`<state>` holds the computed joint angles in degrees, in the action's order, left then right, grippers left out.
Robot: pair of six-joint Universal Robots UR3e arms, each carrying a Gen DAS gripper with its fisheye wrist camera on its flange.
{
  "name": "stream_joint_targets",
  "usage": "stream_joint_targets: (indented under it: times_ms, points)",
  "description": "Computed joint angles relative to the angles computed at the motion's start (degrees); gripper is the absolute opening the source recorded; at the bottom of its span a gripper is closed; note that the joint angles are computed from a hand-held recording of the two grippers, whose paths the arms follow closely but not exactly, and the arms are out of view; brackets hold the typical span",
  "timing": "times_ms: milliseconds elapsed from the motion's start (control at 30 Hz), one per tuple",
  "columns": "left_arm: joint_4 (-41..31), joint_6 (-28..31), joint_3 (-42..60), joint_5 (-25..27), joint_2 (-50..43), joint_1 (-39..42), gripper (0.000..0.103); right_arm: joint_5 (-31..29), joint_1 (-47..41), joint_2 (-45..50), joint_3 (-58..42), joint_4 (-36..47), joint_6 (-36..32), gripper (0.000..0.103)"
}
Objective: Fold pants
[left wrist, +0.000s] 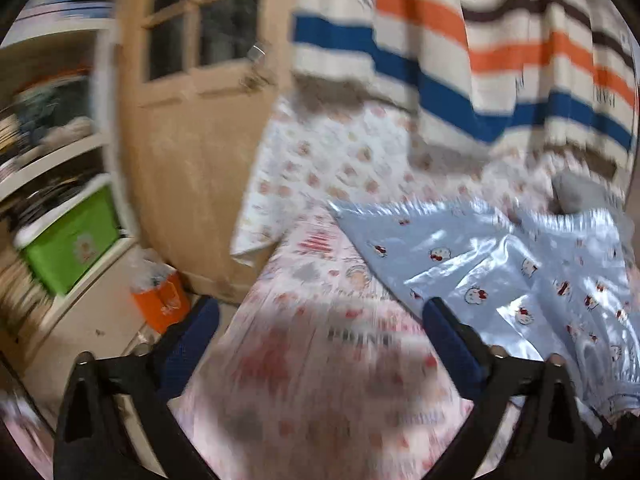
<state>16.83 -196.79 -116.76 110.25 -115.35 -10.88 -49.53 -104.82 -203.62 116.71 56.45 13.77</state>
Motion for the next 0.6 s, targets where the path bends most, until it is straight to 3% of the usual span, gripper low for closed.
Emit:
stream_joint_targets:
  times_ms: [67, 133, 233, 367, 533, 600]
  points:
    - [-6.04, 1.68, 6.02, -6.83, -0.46, 4.93, 0.082, -0.07, -0.22, 0.55, 0.13, -0.51, 0.07, 0.009]
    - [-13.15, 0.57, 12.67, -14.28, -1.83, 9.52, 0.068, 0.33, -0.23, 0.95, 0.43, -0.7, 0.07, 0.009]
    - [-23.38, 0.34, 24.5, -24.19, -6.64, 14.11, 0.061, -0.38, -1.22, 1.76, -0.82, -0.22, 0.64, 0.009]
    - [-37.58, -0.91, 43.32, -26.32, -16.56, 15.27, 0.055, -2.99, -3.56, 2.91, -3.14, 0.93, 0.82, 0.009]
    - [-48.25, -2.81, 58.42, -35.14, -25.67, 18.16, 0.048, -4.38, -5.17, 3.48, -4.63, 2.34, 0.1, 0.009]
    - [-51.58, -3.1, 63.64, -33.75, -28.41, 17.91, 0.044, -5.13, -5.88, 3.59, -5.16, 2.88, -0.06, 0.009]
